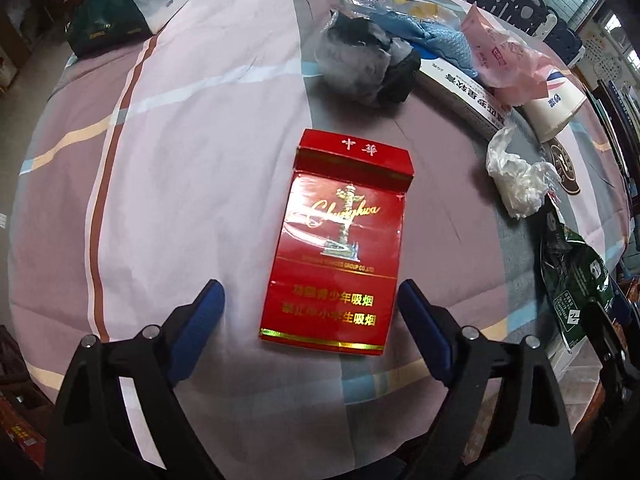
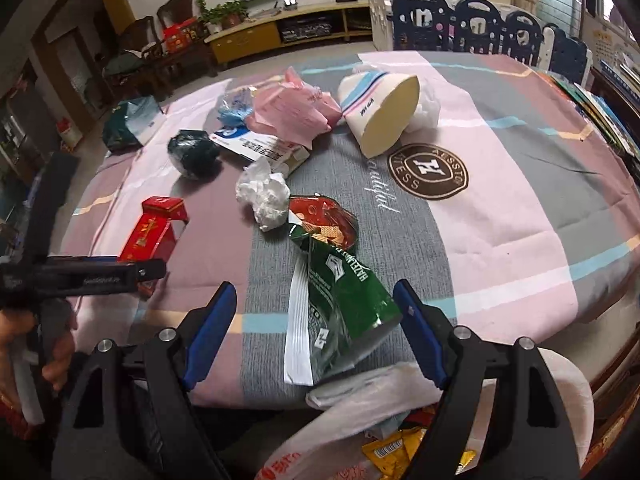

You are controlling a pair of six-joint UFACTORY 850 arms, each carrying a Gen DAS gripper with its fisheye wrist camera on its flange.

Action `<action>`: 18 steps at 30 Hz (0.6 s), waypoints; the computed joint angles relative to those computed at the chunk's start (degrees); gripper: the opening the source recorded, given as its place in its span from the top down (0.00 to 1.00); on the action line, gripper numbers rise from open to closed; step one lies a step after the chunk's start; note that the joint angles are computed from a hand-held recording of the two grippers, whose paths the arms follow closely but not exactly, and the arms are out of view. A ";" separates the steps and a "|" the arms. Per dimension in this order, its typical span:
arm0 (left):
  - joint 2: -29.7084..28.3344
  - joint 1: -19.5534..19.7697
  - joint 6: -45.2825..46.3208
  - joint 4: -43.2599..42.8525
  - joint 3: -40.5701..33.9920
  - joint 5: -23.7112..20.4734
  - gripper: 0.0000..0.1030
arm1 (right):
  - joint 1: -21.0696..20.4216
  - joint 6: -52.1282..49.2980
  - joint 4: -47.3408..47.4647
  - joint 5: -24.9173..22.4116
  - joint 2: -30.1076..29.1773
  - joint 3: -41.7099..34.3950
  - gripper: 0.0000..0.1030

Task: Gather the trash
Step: 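Grasp the red cigarette box with the left tool while the right tool lifts the wrapper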

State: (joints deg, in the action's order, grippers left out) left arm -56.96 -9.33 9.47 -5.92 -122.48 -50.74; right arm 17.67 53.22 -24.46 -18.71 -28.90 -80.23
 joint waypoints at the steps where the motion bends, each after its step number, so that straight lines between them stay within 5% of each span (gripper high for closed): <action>1: 0.43 -0.11 -0.46 0.81 0.71 0.66 0.23 | 0.07 -0.04 0.03 -0.75 -0.75 -0.77 0.23; 3: 1.37 -0.34 -0.62 1.57 2.15 1.85 0.30 | 0.33 0.99 -1.78 -2.07 -1.82 -1.82 0.26; 9: 3.69 -0.38 -0.80 1.73 5.61 4.14 0.40 | 0.10 -7.86 6.82 -1.67 -2.15 -1.66 0.85; 12: 5.13 0.27 0.34 -1.64 7.01 5.08 0.41 | 0.34 -7.27 6.76 0.14 -0.13 0.40 0.87; 18: 15.92 2.76 8.16 -11.69 20.97 15.40 0.42 | 1.83 4.20 -5.60 2.86 7.95 6.49 0.87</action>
